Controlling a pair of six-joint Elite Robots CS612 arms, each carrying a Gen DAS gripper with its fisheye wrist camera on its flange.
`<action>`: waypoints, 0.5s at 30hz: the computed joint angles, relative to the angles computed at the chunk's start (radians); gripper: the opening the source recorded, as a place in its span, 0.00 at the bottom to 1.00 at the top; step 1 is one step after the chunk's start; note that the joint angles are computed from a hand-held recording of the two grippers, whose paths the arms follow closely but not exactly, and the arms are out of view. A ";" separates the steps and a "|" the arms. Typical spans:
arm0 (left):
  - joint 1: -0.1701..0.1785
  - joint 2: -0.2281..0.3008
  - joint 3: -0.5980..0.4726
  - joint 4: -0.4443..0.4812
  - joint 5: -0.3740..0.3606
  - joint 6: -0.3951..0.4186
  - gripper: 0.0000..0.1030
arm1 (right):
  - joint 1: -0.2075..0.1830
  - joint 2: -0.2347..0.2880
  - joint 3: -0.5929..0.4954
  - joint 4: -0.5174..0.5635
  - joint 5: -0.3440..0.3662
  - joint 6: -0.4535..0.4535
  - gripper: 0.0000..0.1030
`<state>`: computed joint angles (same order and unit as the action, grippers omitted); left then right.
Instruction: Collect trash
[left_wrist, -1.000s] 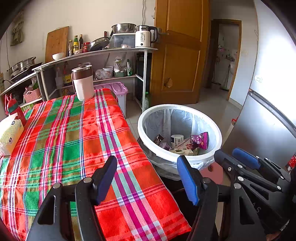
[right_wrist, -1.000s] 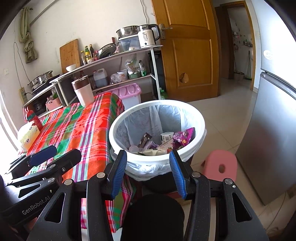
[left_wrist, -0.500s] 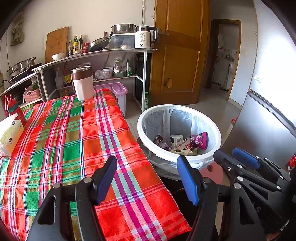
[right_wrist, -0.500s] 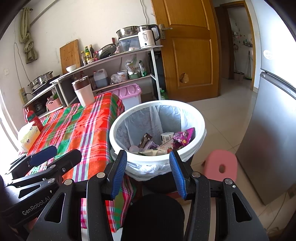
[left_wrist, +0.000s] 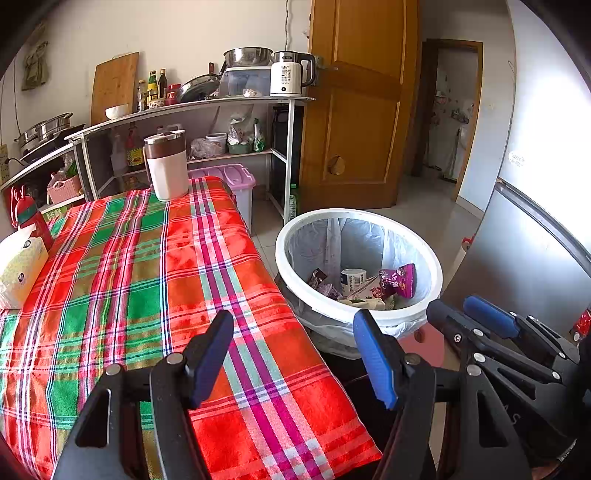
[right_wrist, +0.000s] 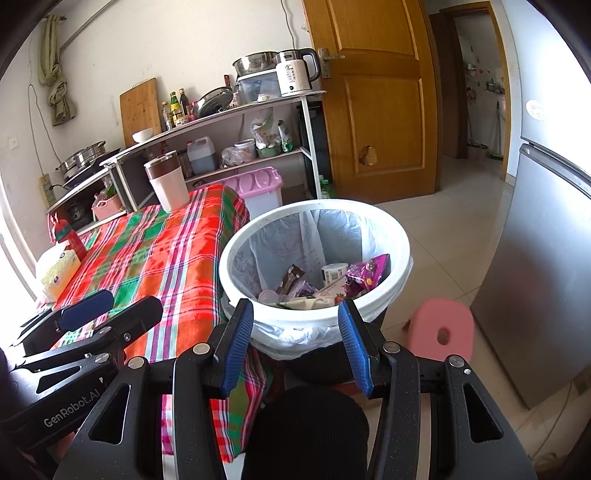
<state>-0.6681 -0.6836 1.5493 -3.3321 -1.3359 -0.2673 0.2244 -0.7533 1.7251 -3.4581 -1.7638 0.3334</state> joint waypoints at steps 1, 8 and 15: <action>0.000 0.000 -0.001 0.002 0.000 -0.001 0.67 | 0.000 0.000 0.000 0.000 0.000 0.000 0.47; 0.001 -0.003 0.001 0.009 -0.003 -0.008 0.67 | 0.000 0.000 0.000 0.001 0.000 0.000 0.47; 0.001 -0.004 0.001 0.010 -0.011 -0.008 0.67 | 0.000 0.001 -0.001 0.002 0.000 0.001 0.47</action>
